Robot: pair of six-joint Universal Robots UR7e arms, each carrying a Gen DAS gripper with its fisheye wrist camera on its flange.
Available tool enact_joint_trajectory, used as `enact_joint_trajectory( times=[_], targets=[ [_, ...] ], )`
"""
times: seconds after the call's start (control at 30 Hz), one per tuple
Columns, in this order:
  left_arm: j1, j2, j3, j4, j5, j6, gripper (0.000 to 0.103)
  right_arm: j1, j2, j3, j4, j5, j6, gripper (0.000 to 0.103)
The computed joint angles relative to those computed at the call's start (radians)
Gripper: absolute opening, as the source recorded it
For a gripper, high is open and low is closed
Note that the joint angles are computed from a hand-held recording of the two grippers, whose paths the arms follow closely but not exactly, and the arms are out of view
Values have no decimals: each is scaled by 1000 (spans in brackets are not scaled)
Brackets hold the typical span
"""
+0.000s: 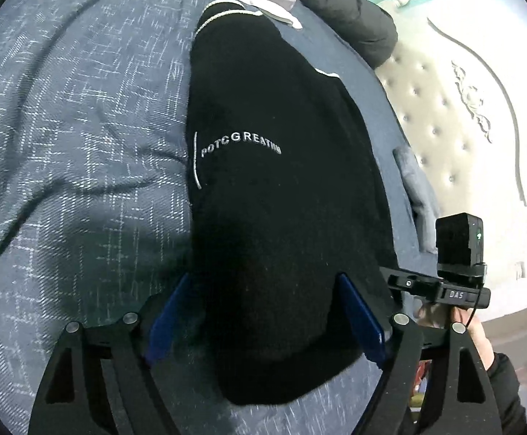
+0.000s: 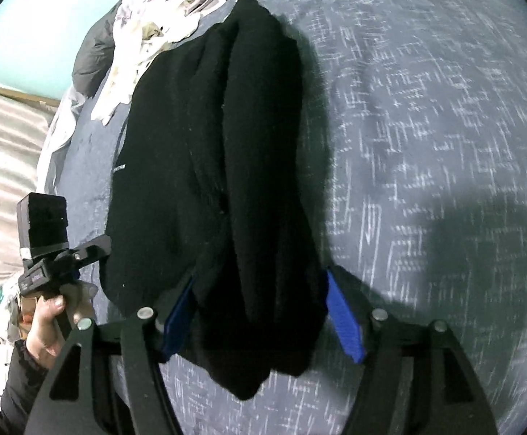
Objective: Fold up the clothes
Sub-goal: 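Grasp the folded hoodie end with both tools and lift it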
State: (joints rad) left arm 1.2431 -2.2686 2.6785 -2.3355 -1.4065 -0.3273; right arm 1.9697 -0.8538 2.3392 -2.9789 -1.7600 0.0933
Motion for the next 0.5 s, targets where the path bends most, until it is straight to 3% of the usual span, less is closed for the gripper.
enact_joint_trajectory(
  times=[0.2, 0.3, 0.47, 0.5],
  targets=[
    [-61, 10, 17, -19, 42, -16, 83, -9, 7, 3, -20, 14, -18, 71],
    [-92, -8, 15, 14, 62, -18, 76, -9, 15, 13, -54, 15, -31, 71],
    [-167, -83, 5, 129, 102, -39, 68, -3, 17, 17, -66, 40, -61, 49],
    [-167, -81, 9, 123, 100, -37, 68, 0, 18, 16, -62, 41, -69, 49]
  ],
)
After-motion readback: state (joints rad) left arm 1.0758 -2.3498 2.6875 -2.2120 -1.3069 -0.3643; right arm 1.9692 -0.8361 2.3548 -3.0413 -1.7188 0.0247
